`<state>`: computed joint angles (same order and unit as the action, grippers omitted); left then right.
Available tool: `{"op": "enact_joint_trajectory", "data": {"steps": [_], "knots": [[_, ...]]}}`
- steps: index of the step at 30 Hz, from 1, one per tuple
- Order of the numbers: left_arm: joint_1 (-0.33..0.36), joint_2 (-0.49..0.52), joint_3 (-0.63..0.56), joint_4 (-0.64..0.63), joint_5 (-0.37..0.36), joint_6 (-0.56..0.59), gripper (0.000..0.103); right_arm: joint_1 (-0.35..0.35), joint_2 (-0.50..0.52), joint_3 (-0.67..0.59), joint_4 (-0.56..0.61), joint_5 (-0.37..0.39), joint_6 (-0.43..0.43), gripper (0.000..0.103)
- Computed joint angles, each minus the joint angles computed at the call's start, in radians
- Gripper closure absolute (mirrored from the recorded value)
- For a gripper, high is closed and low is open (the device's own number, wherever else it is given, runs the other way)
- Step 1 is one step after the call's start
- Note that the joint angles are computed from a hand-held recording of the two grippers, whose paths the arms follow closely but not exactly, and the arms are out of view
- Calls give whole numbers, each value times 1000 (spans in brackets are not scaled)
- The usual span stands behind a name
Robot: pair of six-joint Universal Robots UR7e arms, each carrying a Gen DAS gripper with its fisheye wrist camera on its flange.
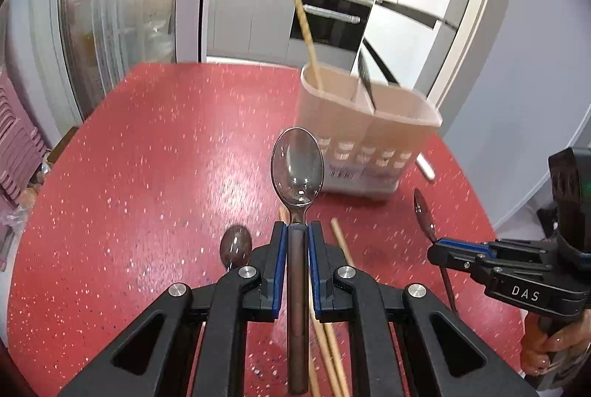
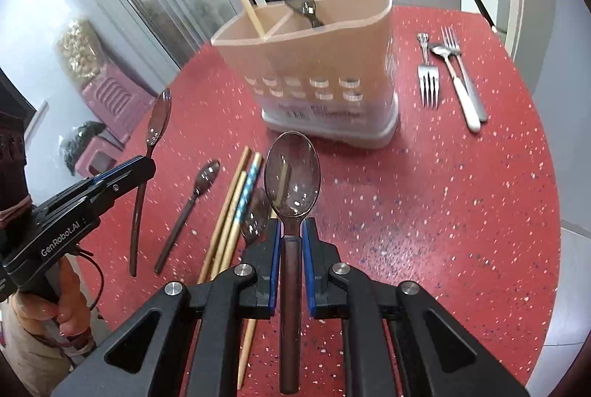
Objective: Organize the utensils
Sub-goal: 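Lift both held spoons and carry them over the utensil holder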
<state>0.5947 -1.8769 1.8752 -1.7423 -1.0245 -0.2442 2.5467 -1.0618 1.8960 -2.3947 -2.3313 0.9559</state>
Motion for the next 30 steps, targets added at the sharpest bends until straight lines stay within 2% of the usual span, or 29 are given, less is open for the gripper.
{"op": "enact_joint_trajectory", "data": {"steps": [8,15,21,30], "knots": [[-10,69,-50,-125,10,43,67,5,-5,-52,-46,-55,-74,90],[7,173,-120,-259,4,93,67,-13,-3,-128,-78,-124,-192,90],[35,269,-169,-379,-9,123,67,-47,12,-184,-195,-167,-337,90],[75,386,-203,-528,-6,161,67,-116,66,-243,-379,-171,-531,91]]}}
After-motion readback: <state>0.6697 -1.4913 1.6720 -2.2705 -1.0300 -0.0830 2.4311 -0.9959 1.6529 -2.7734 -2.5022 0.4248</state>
